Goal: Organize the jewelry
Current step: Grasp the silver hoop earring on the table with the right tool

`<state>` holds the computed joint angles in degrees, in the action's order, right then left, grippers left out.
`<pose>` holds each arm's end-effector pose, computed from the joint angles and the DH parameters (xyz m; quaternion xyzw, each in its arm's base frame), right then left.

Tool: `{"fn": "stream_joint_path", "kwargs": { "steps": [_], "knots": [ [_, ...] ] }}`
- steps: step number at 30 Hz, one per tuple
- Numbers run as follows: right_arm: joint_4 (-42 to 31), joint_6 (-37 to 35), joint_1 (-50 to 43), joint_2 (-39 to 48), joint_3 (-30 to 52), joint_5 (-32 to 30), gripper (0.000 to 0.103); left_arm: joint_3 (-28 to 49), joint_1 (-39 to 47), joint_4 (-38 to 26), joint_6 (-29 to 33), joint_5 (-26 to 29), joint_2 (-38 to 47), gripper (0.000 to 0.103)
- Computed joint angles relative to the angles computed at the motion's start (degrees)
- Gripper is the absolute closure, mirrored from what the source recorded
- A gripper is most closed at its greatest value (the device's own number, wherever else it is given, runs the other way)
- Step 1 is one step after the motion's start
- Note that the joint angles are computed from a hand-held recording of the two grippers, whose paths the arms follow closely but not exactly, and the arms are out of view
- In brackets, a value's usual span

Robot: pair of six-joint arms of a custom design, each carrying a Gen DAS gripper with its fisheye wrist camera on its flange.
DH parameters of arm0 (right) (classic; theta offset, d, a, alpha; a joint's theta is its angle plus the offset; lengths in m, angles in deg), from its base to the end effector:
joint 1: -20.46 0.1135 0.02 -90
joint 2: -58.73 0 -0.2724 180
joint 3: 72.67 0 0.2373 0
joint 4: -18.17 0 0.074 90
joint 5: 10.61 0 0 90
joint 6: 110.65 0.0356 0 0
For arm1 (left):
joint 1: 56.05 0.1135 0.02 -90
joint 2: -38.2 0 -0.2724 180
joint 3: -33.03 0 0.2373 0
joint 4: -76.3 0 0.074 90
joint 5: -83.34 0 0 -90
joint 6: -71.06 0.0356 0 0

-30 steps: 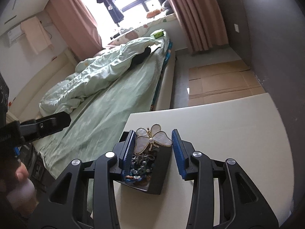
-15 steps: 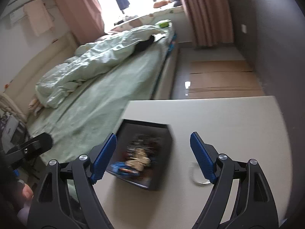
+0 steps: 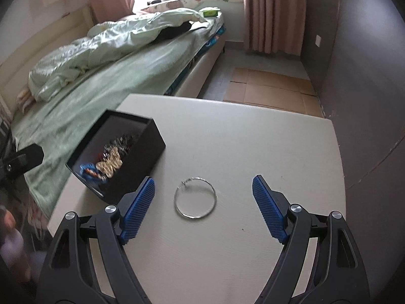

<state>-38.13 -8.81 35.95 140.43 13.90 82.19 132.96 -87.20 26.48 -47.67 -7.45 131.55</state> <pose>0.2755 0.0746 0.3175 -0.0220 0.9434 0.0556 0.3263 0.3011 -0.1814 0.3375 0.0166 0.9177 -0.1926 0.3470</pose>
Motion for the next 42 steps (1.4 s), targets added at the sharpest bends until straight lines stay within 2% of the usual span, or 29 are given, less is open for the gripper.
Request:
{"fn": "stream_joint_path", "kwargs": {
  "steps": [5, 10, 16, 21, 24, 31, 42],
  "knots": [
    [1.8, -3.4, 0.0, 1.0, -2.7, -1.5, 0.024, -1.9, -1.5, 1.7, -1.8, -3.0, 0.5, 0.009],
    [3.1, -6.0, 1.1, 3.8, -3.6, -1.1, 0.024, -1.1, -2.8, 1.8, -0.1, -6.6, 2.6, 0.009],
    [3.0, -7.0, 1.3, 7.9, -2.0, -0.8, 0.039, -0.5, -0.6, 1.8, -0.1, -4.0, 4.8, 0.009],
    [3.9, -8.1, 2.2, 9.0, -1.8, 0.9, 0.04, -0.2, 0.3, 1.7, -0.2, -2.2, 5.9, 0.009],
    [4.0, -8.2, 2.1, 9.0, -1.6, 0.7, 0.052, 0.2, 0.1, 1.6, -0.1, -2.1, 6.2, 0.009],
    [1.2, -6.5, 2.3, 8.7, -0.1, 1.8, 0.053, 0.4, -0.7, 0.6, -0.5, -1.8, 5.5, 0.009],
    [1.3, 0.5, 4.1, 1.6, 1.4, 2.7, 0.053, -3.4, 0.8, 2.2, -1.2, -2.0, 0.2, 0.009]
  ]
}}
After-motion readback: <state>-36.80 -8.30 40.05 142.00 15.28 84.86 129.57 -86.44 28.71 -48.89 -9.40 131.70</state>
